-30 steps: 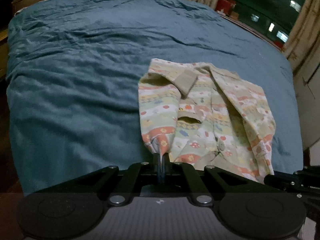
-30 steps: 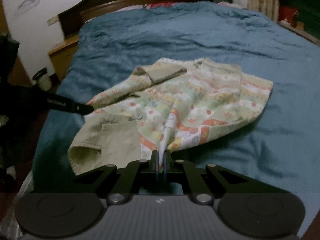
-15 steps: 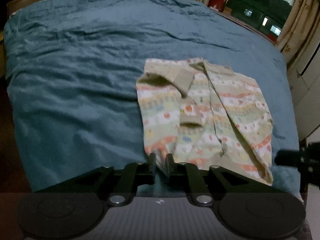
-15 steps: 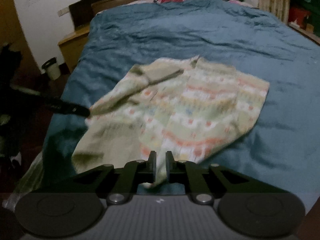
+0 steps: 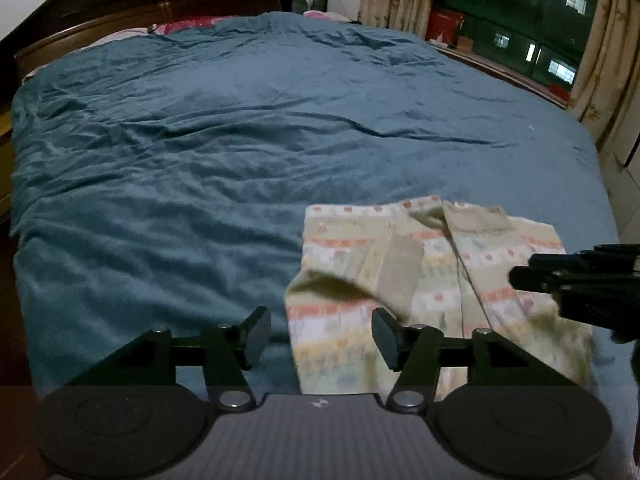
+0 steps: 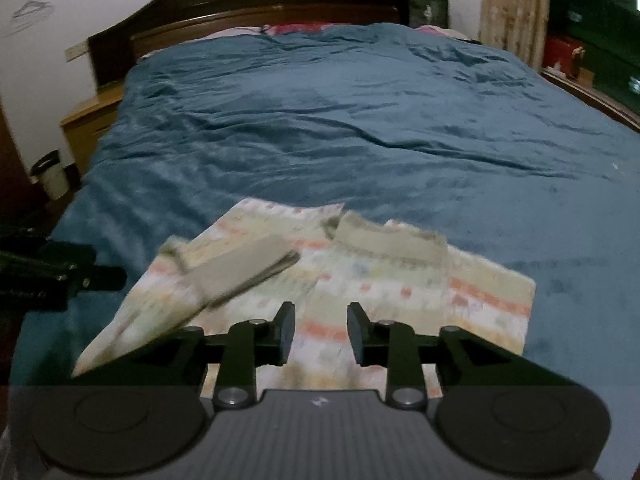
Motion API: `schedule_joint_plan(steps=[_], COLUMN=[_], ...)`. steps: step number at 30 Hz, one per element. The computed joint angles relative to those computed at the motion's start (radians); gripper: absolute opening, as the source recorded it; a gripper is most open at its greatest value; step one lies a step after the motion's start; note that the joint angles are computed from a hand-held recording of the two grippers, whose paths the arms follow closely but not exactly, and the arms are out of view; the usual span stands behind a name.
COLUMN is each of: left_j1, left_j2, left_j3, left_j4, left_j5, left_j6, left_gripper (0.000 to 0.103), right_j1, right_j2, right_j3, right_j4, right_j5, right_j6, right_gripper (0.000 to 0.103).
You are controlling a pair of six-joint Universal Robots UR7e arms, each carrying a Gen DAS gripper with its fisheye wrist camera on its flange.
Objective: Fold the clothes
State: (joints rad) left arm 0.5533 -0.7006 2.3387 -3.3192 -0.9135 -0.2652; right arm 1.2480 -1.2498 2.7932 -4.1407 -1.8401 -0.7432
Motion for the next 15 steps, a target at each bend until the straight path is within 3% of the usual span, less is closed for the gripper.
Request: schedule_joint_plan(steps=[8,14,15], left_j1=[0.051,0.085,0.089], left_j2=[0.112,0.162,0.164], left_j3=[-0.124,-0.177,-0.181], left_j4=[-0.031,-0.027,-0.021], left_j5=[-0.002,-0.022,-0.031], left_j6=[0.145,0.199,0.206], left_gripper=[0.072,0.069,0.064], right_j1=[0.013,0.007,0.009], right_j2=[0.095,0.145,0.154], right_j3=[-0.163,-0.233,-0.238], right_j4=[0.057,0.088,0.084], right_j5=[-0.067,-0.079,-0.085], right_j6=[0.026,0.047,0.044], right_gripper=[0.036,0.038,0.037])
